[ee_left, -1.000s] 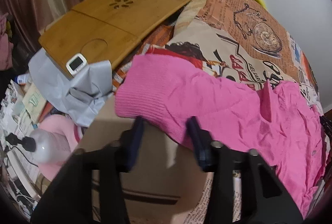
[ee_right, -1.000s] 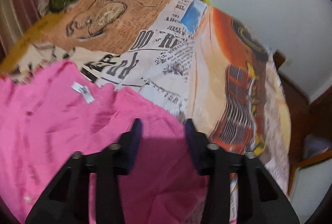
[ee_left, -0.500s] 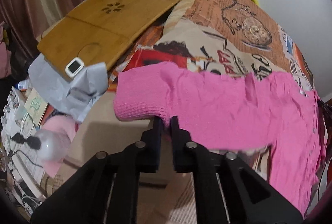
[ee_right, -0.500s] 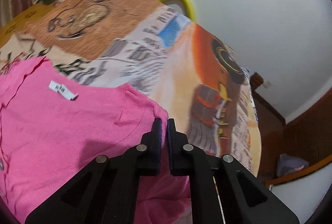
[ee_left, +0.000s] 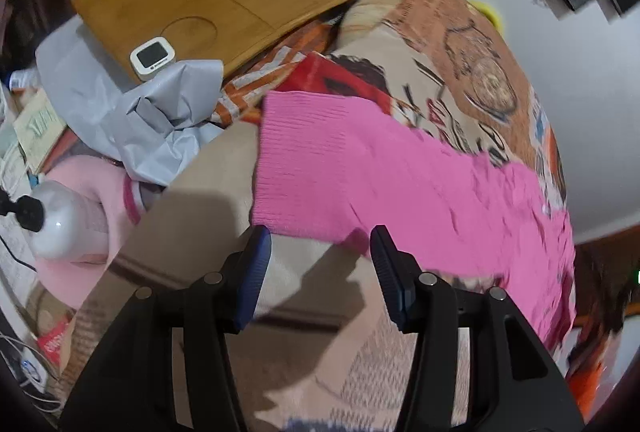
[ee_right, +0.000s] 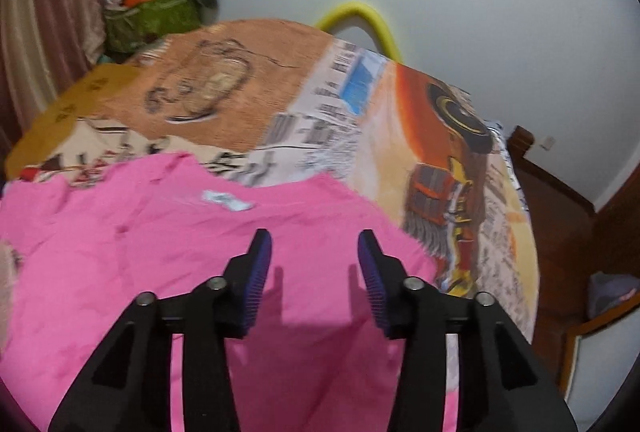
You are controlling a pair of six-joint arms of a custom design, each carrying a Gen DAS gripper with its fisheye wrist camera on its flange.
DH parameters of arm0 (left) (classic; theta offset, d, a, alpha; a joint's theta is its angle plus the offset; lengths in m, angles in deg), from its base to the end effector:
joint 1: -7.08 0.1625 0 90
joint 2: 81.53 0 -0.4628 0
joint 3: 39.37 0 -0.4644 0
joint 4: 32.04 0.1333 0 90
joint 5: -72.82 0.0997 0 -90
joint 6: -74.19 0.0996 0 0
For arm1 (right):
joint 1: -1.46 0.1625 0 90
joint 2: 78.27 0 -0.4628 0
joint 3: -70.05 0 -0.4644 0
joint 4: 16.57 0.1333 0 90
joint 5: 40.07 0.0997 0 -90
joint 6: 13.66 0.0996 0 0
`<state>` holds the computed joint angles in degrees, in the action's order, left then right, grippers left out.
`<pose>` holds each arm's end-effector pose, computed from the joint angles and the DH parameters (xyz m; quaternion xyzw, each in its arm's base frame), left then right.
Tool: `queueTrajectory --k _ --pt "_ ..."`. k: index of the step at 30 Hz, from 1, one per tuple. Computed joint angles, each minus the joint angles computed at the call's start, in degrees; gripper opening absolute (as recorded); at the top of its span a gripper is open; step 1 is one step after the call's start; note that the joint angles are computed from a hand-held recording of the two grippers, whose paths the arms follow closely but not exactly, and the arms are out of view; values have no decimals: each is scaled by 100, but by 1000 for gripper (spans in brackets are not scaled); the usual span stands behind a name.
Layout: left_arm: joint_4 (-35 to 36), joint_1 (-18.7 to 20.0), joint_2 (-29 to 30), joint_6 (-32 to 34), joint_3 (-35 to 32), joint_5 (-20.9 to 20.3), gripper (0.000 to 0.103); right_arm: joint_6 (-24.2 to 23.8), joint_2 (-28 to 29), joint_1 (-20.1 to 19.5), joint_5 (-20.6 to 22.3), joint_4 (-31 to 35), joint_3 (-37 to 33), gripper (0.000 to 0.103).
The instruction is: Fold small clothes
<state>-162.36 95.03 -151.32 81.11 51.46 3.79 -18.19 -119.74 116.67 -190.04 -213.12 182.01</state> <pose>0.1431 -0.7237 0.3752 0.0454 0.9688 -0.1569 0.1862 0.3032 -0.5335 0.0496 0.0619 -0.8357 0.3490 0.4194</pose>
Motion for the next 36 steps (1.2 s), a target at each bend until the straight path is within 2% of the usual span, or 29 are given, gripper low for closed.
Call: queueTrajectory --k 3,6,8,11,13,18,23,28,33,36 --pt "-343 -66 135 202 9 347 46 197 45 118 104 18 96 44" --pt "-743 -174 181 580 123 678 32 505 31 195 289 91 238 44" --pt "-958 -242 177 791 192 820 8 589 47 246 308 105 292 44" --pt "-1137 -351 169 930 251 1037 7 666 60 338 271 158 351 44" --pt "-1167 -433 108 932 287 980 6 717 33 380 306 158 391 44" --pt "-1293 -832 -210 1021 490 400 6 751 -46 465 292 -9 488 44" --pt "-1330 -1479 -443 1286 781 -242 6 695 -66 539 304 -253 555 44" --pt "-1189 -2015 -504 1465 1157 -639 6 560 -83 536 407 -502 631 44" --pt "-1173 -2394 -403 1621 1660 -631 6 374 8 559 214 -818 661 44" --pt "-861 -2480 -196 1606 1768 -626 6 397 -34 524 269 -898 765 44"
